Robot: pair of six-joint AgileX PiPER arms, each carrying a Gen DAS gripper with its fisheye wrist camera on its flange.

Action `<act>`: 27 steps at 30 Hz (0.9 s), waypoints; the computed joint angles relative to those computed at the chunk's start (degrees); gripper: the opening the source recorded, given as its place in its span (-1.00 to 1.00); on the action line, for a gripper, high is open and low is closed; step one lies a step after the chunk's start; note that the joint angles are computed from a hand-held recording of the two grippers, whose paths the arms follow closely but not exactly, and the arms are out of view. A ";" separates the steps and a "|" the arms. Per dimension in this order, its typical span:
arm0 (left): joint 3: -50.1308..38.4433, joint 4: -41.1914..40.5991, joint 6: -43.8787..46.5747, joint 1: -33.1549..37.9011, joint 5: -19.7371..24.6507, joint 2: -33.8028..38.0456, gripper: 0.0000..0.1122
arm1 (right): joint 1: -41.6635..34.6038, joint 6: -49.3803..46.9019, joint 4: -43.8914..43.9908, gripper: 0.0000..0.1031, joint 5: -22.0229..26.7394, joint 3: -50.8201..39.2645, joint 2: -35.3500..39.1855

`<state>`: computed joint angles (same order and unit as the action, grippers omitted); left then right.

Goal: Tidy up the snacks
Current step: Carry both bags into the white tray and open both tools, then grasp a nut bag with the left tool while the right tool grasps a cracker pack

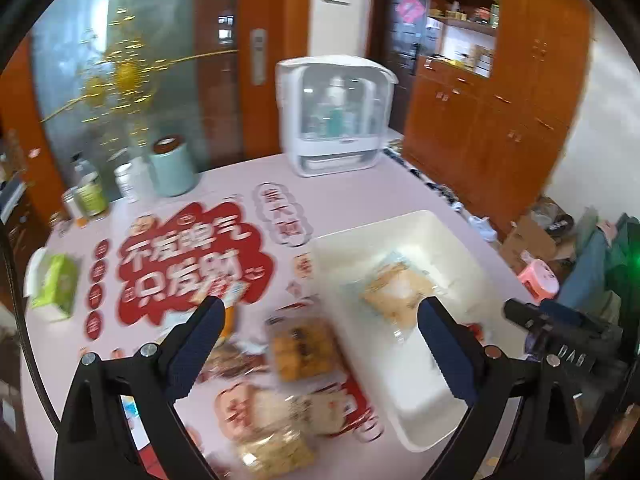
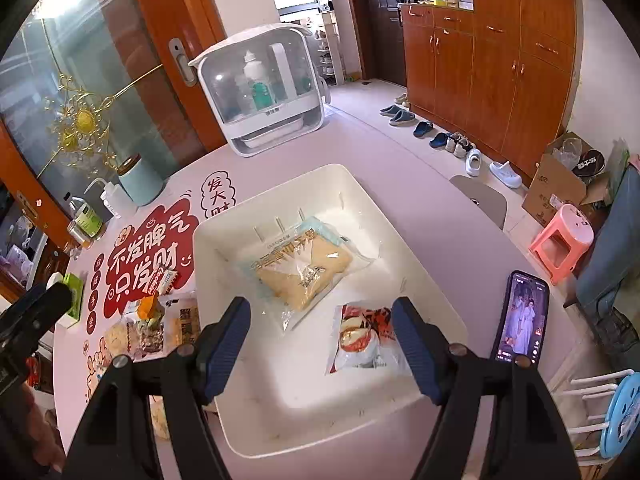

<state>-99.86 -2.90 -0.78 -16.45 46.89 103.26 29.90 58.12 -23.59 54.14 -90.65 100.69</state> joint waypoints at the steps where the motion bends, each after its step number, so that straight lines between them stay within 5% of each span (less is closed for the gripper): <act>1: 1.63 -0.19 0.24 1.08 0.24 -1.71 0.72 | 0.69 0.33 -0.62 0.43 -0.12 0.43 -0.52; 9: 11.16 -3.25 2.10 13.10 2.70 -13.63 0.72 | 6.68 -0.76 -3.92 0.43 -0.12 -2.78 -1.04; 19: 19.99 -4.27 10.21 27.18 2.39 -23.84 0.72 | 17.77 -12.01 -3.34 0.43 8.96 -26.40 11.65; 27: 23.60 -11.80 23.25 33.10 4.64 -24.35 0.72 | 21.39 -16.85 1.47 0.50 14.45 -40.75 21.78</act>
<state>-76.26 -14.70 22.47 16.65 51.53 78.91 51.29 41.27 -22.12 68.59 -131.40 122.47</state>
